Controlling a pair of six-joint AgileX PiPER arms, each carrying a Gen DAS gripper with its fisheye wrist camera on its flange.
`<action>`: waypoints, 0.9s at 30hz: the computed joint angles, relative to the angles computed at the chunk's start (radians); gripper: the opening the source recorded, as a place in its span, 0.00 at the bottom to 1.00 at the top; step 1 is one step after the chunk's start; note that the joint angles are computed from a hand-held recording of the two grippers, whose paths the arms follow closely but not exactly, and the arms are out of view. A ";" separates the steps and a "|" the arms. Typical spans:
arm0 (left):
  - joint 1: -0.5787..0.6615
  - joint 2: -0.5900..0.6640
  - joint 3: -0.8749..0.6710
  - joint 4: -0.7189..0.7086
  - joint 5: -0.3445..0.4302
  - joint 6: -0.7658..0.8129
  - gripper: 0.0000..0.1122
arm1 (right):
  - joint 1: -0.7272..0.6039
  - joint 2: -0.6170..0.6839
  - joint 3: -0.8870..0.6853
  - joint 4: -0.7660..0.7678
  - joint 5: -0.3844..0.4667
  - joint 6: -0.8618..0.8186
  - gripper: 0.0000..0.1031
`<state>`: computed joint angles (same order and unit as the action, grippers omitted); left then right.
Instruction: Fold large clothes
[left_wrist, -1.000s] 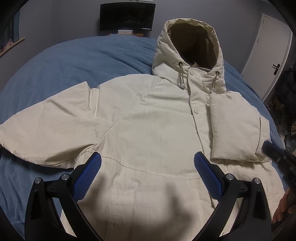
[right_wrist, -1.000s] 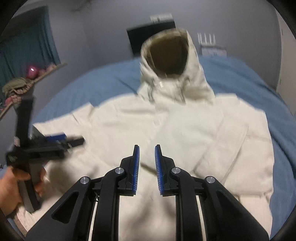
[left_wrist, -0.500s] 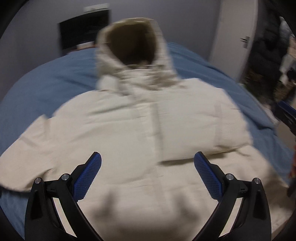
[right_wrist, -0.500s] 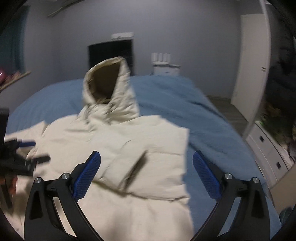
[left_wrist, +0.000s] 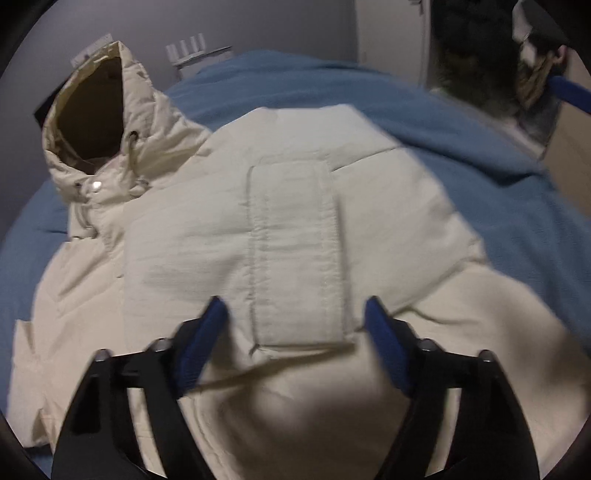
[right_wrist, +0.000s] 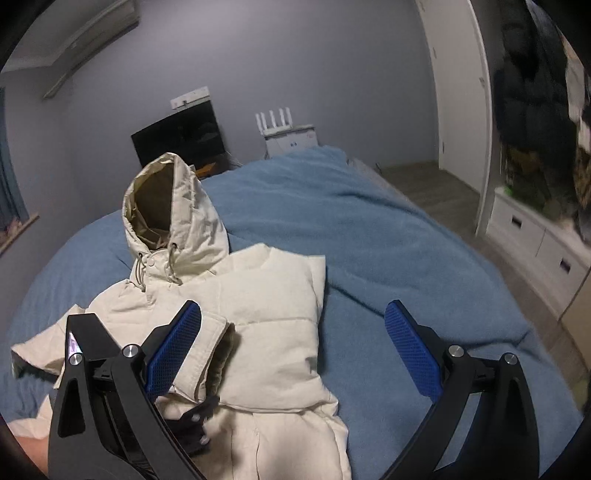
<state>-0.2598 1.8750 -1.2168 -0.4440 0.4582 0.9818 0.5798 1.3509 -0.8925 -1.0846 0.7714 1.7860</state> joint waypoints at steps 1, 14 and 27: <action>-0.002 -0.001 -0.001 0.024 0.000 -0.026 0.56 | -0.007 0.004 0.004 0.005 -0.015 0.002 0.93; 0.367 -0.007 -0.271 -0.269 0.481 0.221 0.12 | 0.057 0.077 -0.034 -0.007 -0.016 -0.017 0.93; 0.616 0.348 -0.797 -0.187 0.609 -0.041 0.10 | 0.121 0.224 -0.133 0.034 -0.006 -0.086 0.93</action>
